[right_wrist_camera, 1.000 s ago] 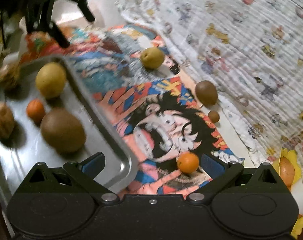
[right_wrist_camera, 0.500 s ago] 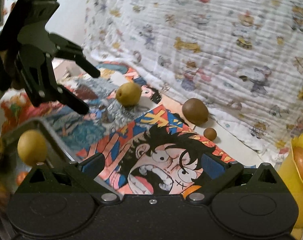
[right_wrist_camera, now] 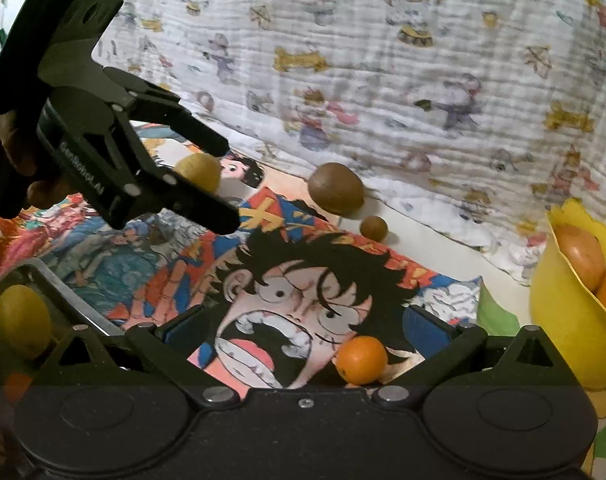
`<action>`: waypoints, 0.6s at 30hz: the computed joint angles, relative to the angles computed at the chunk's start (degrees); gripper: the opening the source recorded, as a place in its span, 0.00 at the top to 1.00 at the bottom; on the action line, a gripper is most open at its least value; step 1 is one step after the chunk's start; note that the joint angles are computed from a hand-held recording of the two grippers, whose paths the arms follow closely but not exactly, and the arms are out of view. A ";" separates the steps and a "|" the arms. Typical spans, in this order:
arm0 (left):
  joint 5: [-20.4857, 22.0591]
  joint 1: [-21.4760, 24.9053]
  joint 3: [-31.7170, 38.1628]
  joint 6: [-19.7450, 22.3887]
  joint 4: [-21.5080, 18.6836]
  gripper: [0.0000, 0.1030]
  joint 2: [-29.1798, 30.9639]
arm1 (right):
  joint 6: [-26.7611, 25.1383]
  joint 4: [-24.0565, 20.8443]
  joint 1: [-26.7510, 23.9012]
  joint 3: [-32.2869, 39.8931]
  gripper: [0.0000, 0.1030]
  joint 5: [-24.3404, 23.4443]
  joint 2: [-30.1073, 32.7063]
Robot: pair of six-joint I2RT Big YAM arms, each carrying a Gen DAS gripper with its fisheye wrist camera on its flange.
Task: Organize fruits
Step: 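Grasp the small kiwi with the left gripper while the right grasps the tangerine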
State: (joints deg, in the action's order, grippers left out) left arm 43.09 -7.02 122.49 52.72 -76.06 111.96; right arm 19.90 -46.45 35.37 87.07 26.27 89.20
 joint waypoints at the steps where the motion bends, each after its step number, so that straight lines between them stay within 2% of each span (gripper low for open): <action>1: -0.06 -0.43 0.35 -0.06 0.14 0.01 0.32 | 0.66 -0.27 0.03 -0.13 0.01 0.69 -0.01; 11: -0.58 -6.24 7.20 -0.05 1.37 0.01 6.65 | 11.32 -3.74 -0.24 0.01 0.01 4.65 1.76; 14: -1.05 -7.44 7.03 -0.03 3.45 0.01 7.48 | 14.85 -4.15 -0.04 0.08 0.04 6.09 2.37; 18: -1.20 -8.41 5.93 -1.37 6.41 0.04 8.02 | 19.40 -4.26 0.04 -0.27 0.13 7.08 2.89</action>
State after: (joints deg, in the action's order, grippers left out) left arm 41.89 -15.43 128.42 51.35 -69.65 119.98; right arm 39.30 -50.71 35.41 86.80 33.35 92.09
